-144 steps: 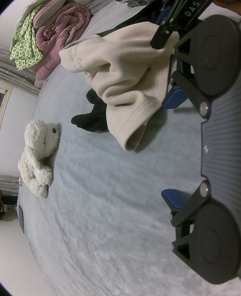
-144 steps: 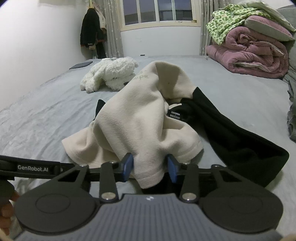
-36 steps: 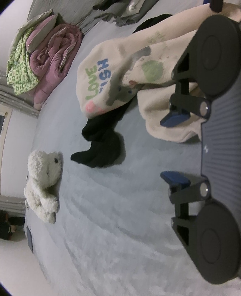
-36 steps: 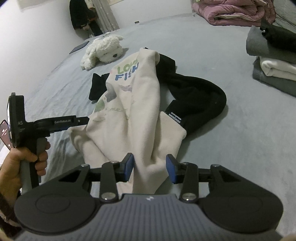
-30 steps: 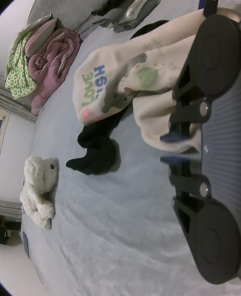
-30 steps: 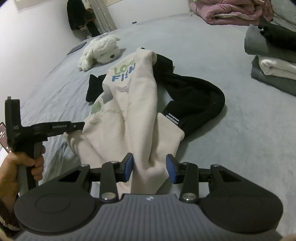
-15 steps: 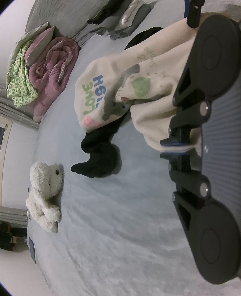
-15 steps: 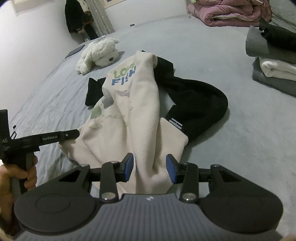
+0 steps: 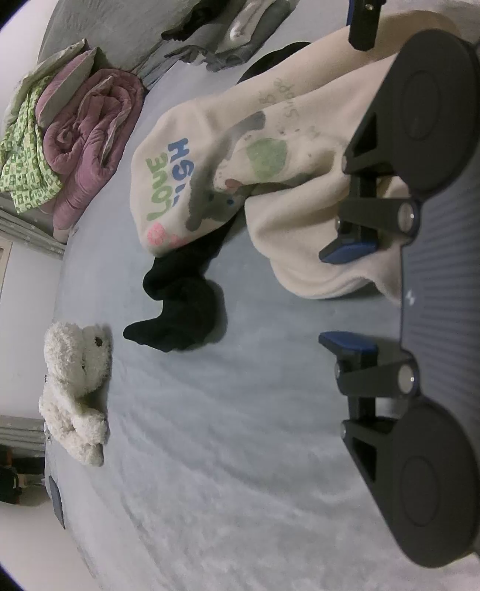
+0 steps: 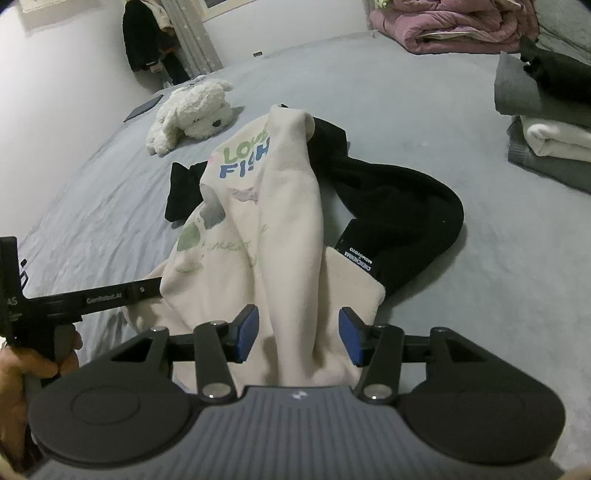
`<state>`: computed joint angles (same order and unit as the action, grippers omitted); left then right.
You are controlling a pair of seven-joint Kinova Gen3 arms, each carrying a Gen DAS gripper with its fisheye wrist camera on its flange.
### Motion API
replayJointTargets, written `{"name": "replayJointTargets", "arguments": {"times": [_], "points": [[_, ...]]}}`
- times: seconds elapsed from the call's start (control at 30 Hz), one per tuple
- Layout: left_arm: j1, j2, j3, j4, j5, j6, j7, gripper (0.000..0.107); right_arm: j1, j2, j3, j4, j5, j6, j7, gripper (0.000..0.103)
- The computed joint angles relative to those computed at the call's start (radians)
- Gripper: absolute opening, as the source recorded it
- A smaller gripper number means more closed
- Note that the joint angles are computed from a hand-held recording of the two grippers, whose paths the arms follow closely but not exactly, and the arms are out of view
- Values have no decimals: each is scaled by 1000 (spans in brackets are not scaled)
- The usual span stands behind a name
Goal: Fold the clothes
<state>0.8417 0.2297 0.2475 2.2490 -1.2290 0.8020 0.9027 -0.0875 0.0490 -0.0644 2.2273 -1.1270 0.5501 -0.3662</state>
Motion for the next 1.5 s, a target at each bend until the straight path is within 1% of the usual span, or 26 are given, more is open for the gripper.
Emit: {"name": "replayJointTargets", "arguments": {"times": [0.2, 0.33, 0.37, 0.5, 0.67, 0.93, 1.5], "points": [[-7, 4, -5, 4, -18, -16, 14, 41, -8, 22, -14, -8, -8, -23, -7, 53], [-3, 23, -5, -17, -13, -1, -16, 40, -3, 29, -21, -12, -32, -27, 12, 53], [-2, 23, -7, -17, -15, -2, -19, 38, -4, 32, -23, -13, -36, -32, 11, 53], [-7, 9, -14, 6, -61, -45, 15, 17, -18, 50, -39, -20, -28, -65, -17, 54], [-19, 2, -9, 25, -102, -68, 69, 8, -28, 56, -65, -24, -49, -88, -20, 54], [-33, -22, 10, 48, -135, -78, 118, 6, -59, 72, -96, -32, -47, -134, -49, 54], [-40, -45, 49, 79, -188, -55, 178, 6, -66, 66, -109, -27, -46, -145, -62, 55]]}}
